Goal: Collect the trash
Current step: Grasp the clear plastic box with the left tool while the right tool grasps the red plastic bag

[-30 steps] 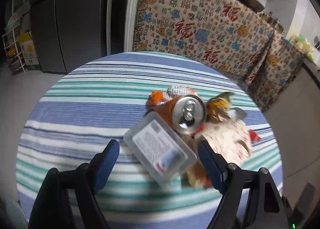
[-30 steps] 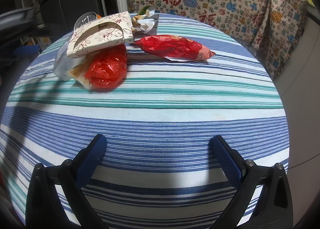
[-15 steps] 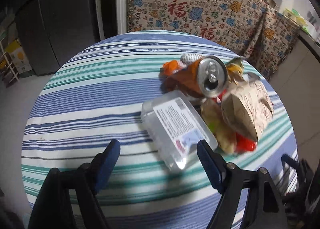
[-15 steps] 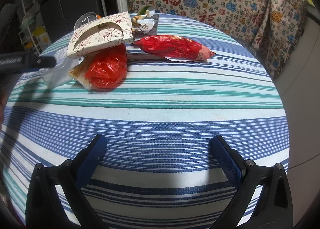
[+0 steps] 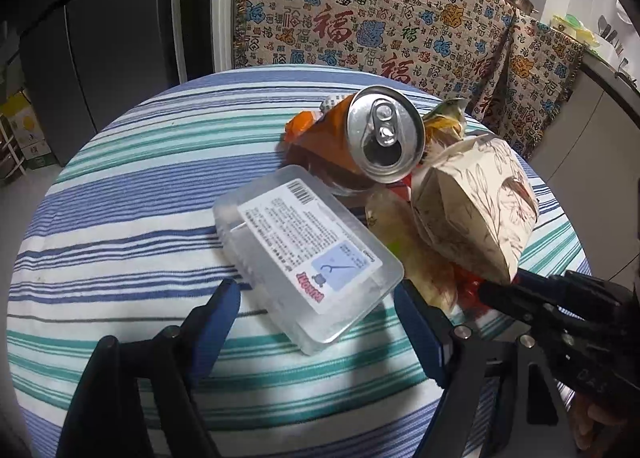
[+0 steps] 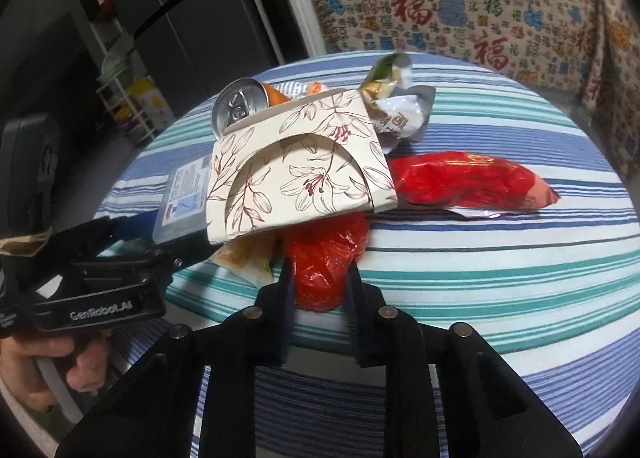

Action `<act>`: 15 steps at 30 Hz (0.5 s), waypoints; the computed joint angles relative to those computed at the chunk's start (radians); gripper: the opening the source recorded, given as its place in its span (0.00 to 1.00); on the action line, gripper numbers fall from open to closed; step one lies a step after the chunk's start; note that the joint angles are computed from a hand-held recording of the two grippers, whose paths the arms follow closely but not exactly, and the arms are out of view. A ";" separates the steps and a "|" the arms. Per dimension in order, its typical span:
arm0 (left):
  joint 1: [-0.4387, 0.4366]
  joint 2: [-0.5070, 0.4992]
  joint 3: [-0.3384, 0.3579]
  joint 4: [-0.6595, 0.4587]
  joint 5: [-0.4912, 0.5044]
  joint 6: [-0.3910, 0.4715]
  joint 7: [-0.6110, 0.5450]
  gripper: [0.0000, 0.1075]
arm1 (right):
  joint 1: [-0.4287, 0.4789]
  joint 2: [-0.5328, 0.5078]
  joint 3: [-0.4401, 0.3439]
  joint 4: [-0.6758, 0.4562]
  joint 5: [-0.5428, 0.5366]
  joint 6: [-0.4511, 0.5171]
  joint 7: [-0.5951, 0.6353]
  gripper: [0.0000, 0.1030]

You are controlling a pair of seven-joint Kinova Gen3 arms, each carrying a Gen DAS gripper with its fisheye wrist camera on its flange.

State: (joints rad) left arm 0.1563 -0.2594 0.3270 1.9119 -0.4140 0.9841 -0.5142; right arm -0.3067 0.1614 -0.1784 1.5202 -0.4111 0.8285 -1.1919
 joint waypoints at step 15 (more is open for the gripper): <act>-0.010 -0.182 -0.055 0.039 0.152 0.131 -0.220 0.59 | 0.000 -0.341 0.047 0.286 0.099 0.071 0.046 0.26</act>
